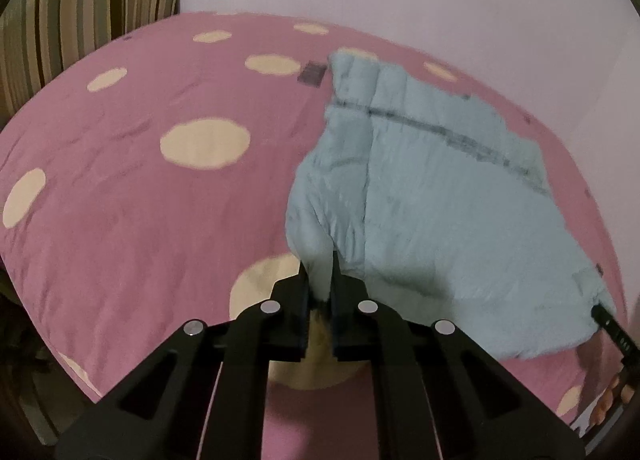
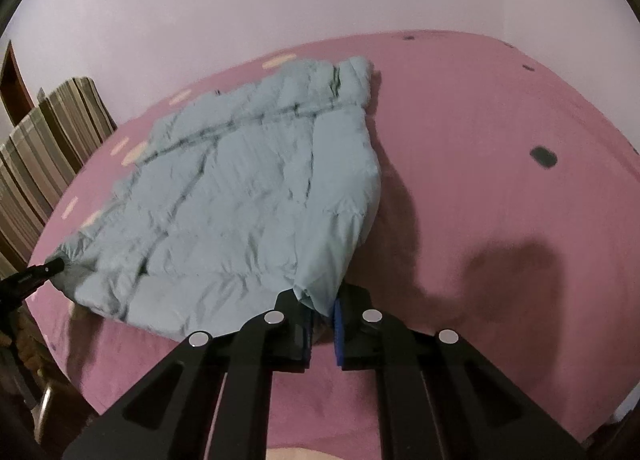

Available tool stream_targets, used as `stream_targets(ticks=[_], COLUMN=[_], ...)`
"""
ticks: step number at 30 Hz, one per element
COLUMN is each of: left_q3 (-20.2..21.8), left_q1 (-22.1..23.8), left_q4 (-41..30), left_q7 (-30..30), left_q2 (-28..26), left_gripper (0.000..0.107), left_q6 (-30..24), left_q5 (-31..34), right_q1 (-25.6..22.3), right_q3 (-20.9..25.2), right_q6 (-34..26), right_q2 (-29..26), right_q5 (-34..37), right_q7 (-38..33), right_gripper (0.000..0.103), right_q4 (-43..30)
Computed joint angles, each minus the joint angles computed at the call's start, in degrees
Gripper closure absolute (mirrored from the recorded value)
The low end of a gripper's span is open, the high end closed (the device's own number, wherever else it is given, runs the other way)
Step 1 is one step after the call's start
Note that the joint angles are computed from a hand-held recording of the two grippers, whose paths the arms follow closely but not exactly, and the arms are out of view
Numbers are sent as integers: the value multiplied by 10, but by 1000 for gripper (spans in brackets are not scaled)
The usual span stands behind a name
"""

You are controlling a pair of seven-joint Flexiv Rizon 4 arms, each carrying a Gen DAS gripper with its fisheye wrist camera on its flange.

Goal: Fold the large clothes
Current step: 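Grasp the hem with both grippers and lift it toward the collar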

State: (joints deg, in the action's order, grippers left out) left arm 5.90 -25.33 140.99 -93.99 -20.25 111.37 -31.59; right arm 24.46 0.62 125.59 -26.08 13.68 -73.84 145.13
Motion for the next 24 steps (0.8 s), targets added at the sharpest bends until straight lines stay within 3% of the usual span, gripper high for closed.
stream_targets(ticks=[4, 7, 11, 16, 20, 24], left_q3=[14, 78, 129, 150, 206, 214], left_q1=[-5, -70, -94, -64, -64, -38], left_q4=[-32, -89, -166, -276, -394, -478], left_q7=[13, 61, 73, 51, 18, -9], left_q2=[5, -18, -61, -123, -208, -266], left_gripper=[100, 100, 100, 100, 100, 100], left_q6=[-13, -38, -79, -154, -231, -294], left_q5=[-7, -64, -78, -56, -27, 0], right_q1=[-47, -82, -102, -171, -170, -187], right_q3=[21, 28, 19, 50, 35, 44], right_q6=[-7, -28, -62, -128, -181, -249], right_q2=[17, 25, 19, -26, -70, -128], right_q5=[-45, -84, -118, -198, -222, -247], right_q7=[21, 39, 53, 112, 132, 147], right_gripper=[96, 96, 96, 96, 96, 96], right_q4=[-15, -43, -102, -214, -297, -383])
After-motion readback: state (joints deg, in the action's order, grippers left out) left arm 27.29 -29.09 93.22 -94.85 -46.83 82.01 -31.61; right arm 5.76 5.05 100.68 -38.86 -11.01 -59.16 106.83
